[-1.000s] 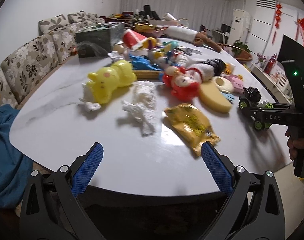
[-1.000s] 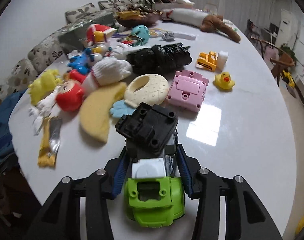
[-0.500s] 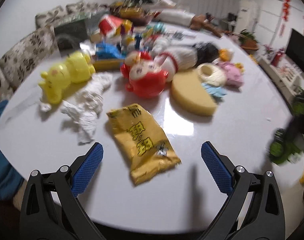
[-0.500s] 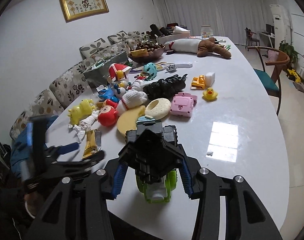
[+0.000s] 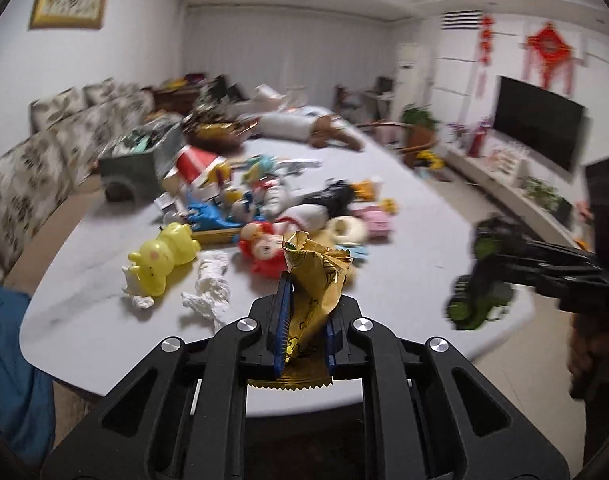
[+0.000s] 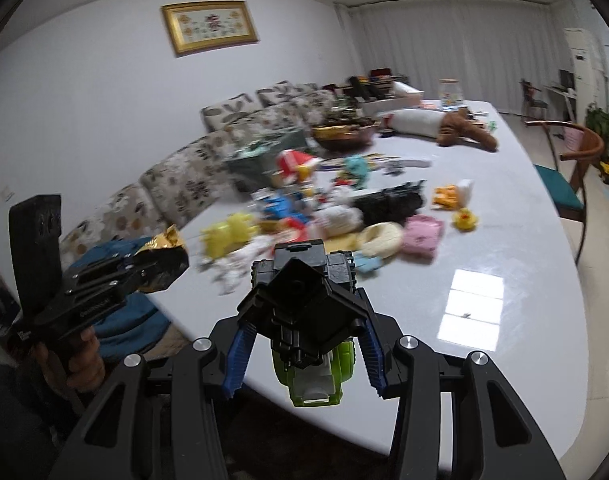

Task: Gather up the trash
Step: 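Lower both tools below the table edge and open them over the bin, then grasp the white tissue with the left tool while the right tool grasps the yellow sponge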

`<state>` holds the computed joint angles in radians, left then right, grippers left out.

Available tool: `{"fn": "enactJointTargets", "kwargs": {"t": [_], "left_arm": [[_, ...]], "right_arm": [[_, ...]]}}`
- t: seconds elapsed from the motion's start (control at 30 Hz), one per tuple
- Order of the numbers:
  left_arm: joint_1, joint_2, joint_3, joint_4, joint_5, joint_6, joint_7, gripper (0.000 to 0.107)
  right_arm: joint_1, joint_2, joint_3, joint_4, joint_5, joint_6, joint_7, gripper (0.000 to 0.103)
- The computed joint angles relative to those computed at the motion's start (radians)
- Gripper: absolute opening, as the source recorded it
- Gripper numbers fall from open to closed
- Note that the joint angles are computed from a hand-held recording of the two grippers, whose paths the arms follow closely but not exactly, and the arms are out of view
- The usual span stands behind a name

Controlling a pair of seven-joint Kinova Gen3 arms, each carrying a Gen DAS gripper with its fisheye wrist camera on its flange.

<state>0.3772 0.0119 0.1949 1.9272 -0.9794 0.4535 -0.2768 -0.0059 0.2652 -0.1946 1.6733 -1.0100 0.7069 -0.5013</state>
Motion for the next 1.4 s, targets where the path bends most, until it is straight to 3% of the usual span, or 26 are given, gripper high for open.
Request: {"fn": "enactJointTargets", "kwargs": {"t": [0.07, 0.17, 0.27, 0.3, 0.37, 0.4, 0.43, 0.47, 0.57, 0.63, 0.7, 0.8, 0.93, 1.07, 1.2, 1.27, 1.3, 1.4], "left_arm": [[-0.001, -0.041, 0.003, 0.040, 0.066, -0.030, -0.081, 0.013], [0.083, -0.072, -0.061, 0.108, 0.177, -0.042, -0.203, 0.013], [0.037, -0.040, -0.014, 0.167, 0.288, -0.037, -0.325, 0.021], [-0.002, -0.027, 0.004, 0.188, 0.329, -0.058, -0.366, 0.025], [-0.024, 0.037, -0.005, 0.232, 0.393, -0.108, -0.447, 0.068], [-0.016, 0.076, -0.036, 0.244, 0.418, -0.129, -0.487, 0.091], [-0.026, 0.123, -0.051, 0.269, 0.426, -0.167, -0.523, 0.092], [-0.020, 0.154, -0.072, 0.276, 0.450, -0.188, -0.549, 0.092], [-0.085, 0.213, -0.058, 0.270, 0.532, -0.168, -0.606, 0.092], [-0.177, 0.161, 0.014, 0.294, 0.508, -0.174, -0.571, 0.092], [-0.218, 0.084, 0.041, 0.326, 0.439, -0.208, -0.496, 0.092], [-0.179, -0.011, -0.033, 0.334, 0.321, -0.272, -0.374, 0.092], [-0.148, -0.019, -0.082, 0.239, 0.158, -0.257, -0.242, 0.092], [-0.010, 0.070, -0.228, 0.136, 0.013, -0.204, -0.080, 0.092], [0.011, 0.076, -0.253, 0.146, -0.023, -0.209, -0.003, 0.092], [0.051, 0.085, -0.304, 0.151, -0.048, -0.216, 0.019, 0.092], [0.063, 0.090, -0.327, 0.155, -0.050, -0.229, 0.017, 0.092], [0.043, 0.111, -0.320, 0.142, 0.028, -0.247, -0.057, 0.092]], "right_arm": [[0.005, -0.036, -0.003, 0.030, 0.003, 0.053, 0.008, 0.047], [-0.017, -0.077, 0.003, 0.073, 0.057, 0.122, -0.015, 0.047], [-0.102, -0.074, 0.024, 0.116, 0.179, 0.104, -0.106, 0.047], [-0.143, -0.046, 0.037, 0.133, 0.220, 0.085, -0.146, 0.047], [-0.177, 0.024, 0.027, 0.141, 0.285, 0.053, -0.224, 0.049], [-0.207, 0.070, 0.029, 0.154, 0.326, 0.017, -0.265, 0.069], [-0.235, 0.117, 0.035, 0.161, 0.352, -0.014, -0.295, 0.078], [-0.280, 0.156, 0.060, 0.165, 0.392, -0.052, -0.336, 0.079], [-0.305, 0.239, 0.075, 0.164, 0.459, -0.067, -0.414, 0.066], [-0.231, 0.202, 0.026, 0.170, 0.431, -0.023, -0.387, 0.066], [-0.138, 0.130, -0.036, 0.175, 0.372, 0.009, -0.308, 0.077], [-0.067, 0.050, -0.085, 0.101, 0.326, 0.032, -0.284, 0.081], [-0.205, 0.090, 0.009, -0.074, 0.427, -0.074, -0.431, 0.081], [-0.386, 0.233, 0.160, -0.259, 0.574, -0.174, -0.594, 0.078], [-0.544, 0.354, 0.320, -0.444, 0.716, -0.077, -0.756, 0.068], [-0.579, 0.404, 0.334, -0.504, 0.797, -0.045, -0.817, 0.060], [-0.574, 0.406, 0.314, -0.510, 0.829, -0.049, -0.828, 0.038], [-0.524, 0.365, 0.228, -0.454, 0.866, -0.098, -0.853, 0.033]]}}
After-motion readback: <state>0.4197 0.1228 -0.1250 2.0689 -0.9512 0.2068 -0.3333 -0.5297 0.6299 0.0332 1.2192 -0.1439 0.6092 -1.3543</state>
